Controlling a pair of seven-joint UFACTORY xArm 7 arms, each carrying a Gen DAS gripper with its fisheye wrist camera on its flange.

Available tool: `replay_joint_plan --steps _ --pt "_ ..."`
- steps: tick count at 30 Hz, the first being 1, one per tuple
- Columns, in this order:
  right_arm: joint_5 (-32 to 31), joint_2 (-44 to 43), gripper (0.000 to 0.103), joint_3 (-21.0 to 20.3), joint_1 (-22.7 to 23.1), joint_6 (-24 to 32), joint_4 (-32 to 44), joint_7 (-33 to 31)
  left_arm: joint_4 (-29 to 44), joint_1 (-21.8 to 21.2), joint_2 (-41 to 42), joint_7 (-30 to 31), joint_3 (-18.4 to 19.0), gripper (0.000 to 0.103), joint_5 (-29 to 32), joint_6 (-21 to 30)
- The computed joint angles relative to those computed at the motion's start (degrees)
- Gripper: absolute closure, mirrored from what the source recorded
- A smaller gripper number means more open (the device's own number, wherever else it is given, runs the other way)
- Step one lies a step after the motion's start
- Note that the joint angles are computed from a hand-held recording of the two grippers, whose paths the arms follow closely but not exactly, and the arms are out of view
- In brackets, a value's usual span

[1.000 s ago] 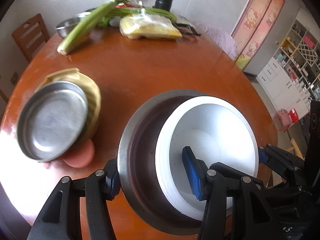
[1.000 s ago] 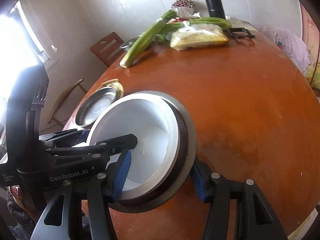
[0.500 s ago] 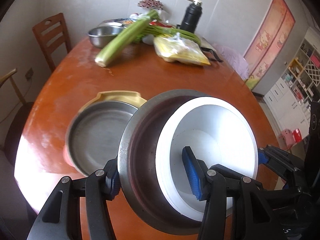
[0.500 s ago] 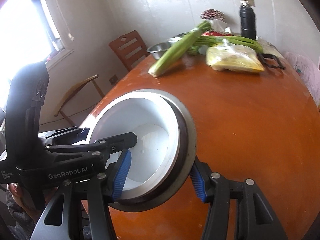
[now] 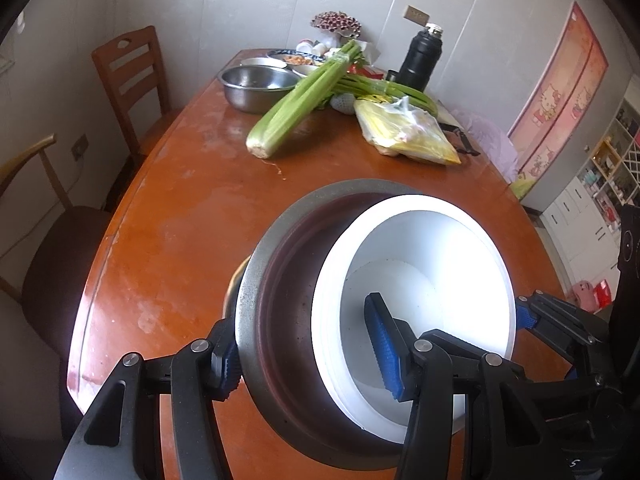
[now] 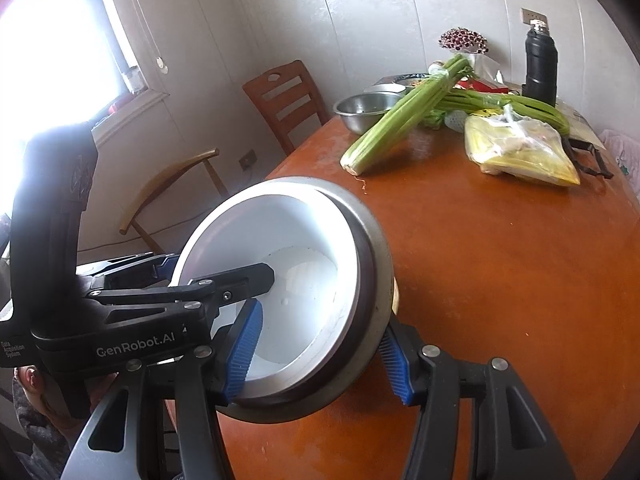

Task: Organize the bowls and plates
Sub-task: 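Lift the nested bowls with the left tool and carry them to the grey pan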

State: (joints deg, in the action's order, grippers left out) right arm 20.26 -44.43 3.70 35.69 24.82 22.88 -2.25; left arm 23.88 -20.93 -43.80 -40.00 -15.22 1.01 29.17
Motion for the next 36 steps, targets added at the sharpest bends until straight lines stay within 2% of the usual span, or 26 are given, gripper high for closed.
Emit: replay_joint_plan --steps 16,36 --pt "4.33 10.23 0.046 -1.3 1.08 -1.62 2.47 -3.11 -2.55 -0.01 6.24 1.88 2.51 0.048 -1.73 -5.32" --pt "5.16 12.62 0.047 0.29 -0.37 -4.61 2.15 -3.51 -2.7 2.16 7.81 0.01 0.6 0.048 1.28 -6.93"
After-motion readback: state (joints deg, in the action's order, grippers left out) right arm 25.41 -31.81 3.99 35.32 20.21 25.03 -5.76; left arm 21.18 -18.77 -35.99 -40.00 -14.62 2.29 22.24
